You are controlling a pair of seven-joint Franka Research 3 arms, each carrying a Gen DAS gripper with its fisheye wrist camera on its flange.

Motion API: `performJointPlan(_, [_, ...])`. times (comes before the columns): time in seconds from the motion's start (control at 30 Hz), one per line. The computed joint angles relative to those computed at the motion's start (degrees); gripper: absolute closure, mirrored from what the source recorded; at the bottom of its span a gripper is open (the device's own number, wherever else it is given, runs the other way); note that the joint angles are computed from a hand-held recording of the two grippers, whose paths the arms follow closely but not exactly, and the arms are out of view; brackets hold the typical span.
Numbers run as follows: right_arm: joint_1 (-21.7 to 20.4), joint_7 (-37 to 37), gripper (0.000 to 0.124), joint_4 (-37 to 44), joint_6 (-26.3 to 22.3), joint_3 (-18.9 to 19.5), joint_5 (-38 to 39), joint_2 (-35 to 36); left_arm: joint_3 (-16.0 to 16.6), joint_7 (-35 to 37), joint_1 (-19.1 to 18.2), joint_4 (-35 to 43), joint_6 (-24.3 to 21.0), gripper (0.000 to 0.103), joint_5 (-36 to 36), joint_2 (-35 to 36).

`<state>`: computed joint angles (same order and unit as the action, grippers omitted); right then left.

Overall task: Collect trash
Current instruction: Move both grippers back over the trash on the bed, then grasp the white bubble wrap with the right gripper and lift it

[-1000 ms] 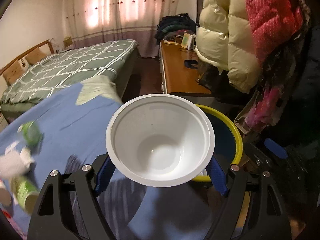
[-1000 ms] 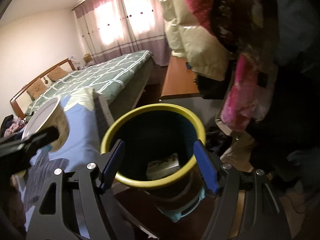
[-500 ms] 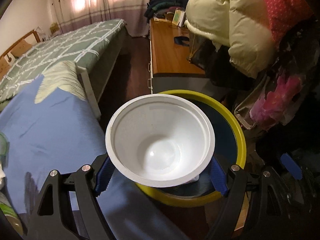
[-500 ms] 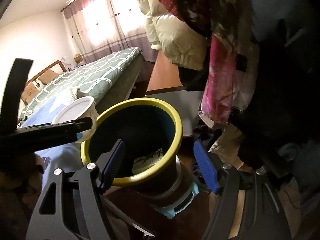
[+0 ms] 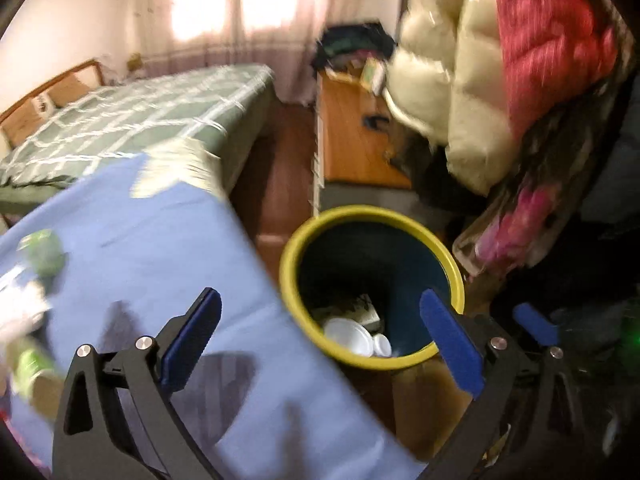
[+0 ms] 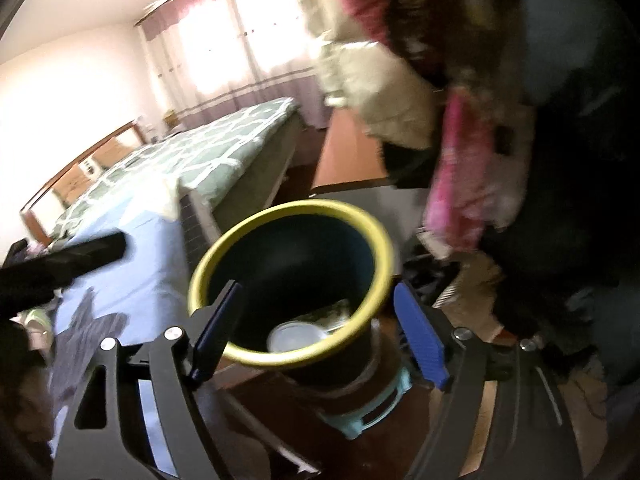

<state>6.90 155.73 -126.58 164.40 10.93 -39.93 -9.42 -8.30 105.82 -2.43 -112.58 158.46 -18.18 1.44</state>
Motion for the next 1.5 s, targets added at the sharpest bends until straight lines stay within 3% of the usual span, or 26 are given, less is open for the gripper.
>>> performJointPlan(0.1, [2.0, -3.1, 0.050, 2.0, 0.3, 0.1, 2.1, 1.7, 2.6, 3.1, 1.0, -6.6, 2.1, 0.005, -6.1, -7.1])
performJointPlan(0.17, [4.1, -6.7, 0.050, 3.5, 1.3, -0.3, 5.5, 3.0, 4.8, 2.7, 1.1, -9.9, 3.1, 0.005, -6.3, -10.4])
performJointPlan(0.27, [7.2, -10.5, 0.050, 7.6, 1.2, 0.2, 7.3, 5.8, 7.7, -2.1, 3.7, -15.3, 5.3, 0.005, -0.9, -15.6])
performJointPlan(0.4, [12.6, -16.9, 0.050, 15.1, 0.4, -0.1, 10.3, 11.1, 10.6, -10.0, 10.9, -21.6, 7.6, 0.005, 8.5, -21.4])
performJointPlan(0.5, [16.2, -24.3, 0.050, 23.0, -0.4, 0.7, 14.0, 16.9, 13.1, -14.6, 15.7, -23.4, 8.2, 0.005, 13.8, -22.8])
performJointPlan(0.57, [18.4, -28.0, 0.050, 28.2, -1.9, 0.9, 15.2, 20.5, 16.2, -15.3, 16.8, -23.4, 8.7, 0.005, 15.2, -22.5])
performJointPlan(0.7, [22.7, -37.4, 0.050, 41.8, -5.5, 2.0, 17.6, 29.8, 20.8, -14.0, 17.2, -22.2, 11.3, 0.005, 15.2, -20.4])
performJointPlan(0.83, [26.8, -46.0, 0.052, 56.1, -12.1, 2.2, 20.5, 39.3, 26.8, -7.9, 13.4, -19.2, 12.5, 0.005, 8.8, -17.1])
performJointPlan(0.97, [29.7, -51.7, 0.058, 65.8, -17.7, 0.6, 23.0, 45.5, 29.1, -1.5, 11.8, -15.7, 12.6, 0.005, 1.2, -13.2])
performJointPlan(1.1, [32.0, -55.8, 0.064, 75.3, -22.9, -1.5, 26.2, 51.2, 28.5, 3.4, 11.6, -12.3, 11.7, 0.005, -5.4, -9.7])
performJointPlan(1.17, [32.4, -58.7, 0.068, 79.5, -25.1, -1.6, 28.7, 53.7, 26.6, 3.2, 12.6, -11.5, 11.6, 0.005, -6.1, -8.7])
performJointPlan(1.3, [32.8, -62.7, 0.087, 80.7, -27.5, -2.4, 33.0, 54.4, 23.6, 3.7, 15.1, -10.5, 11.3, 0.005, -6.9, -7.8])
performJointPlan(1.5, [33.5, -66.2, 0.087, 76.4, -25.1, -4.8, 38.4, 51.9, 19.5, 1.0, 19.4, -11.7, 12.0, 0.005, -5.1, -8.5])
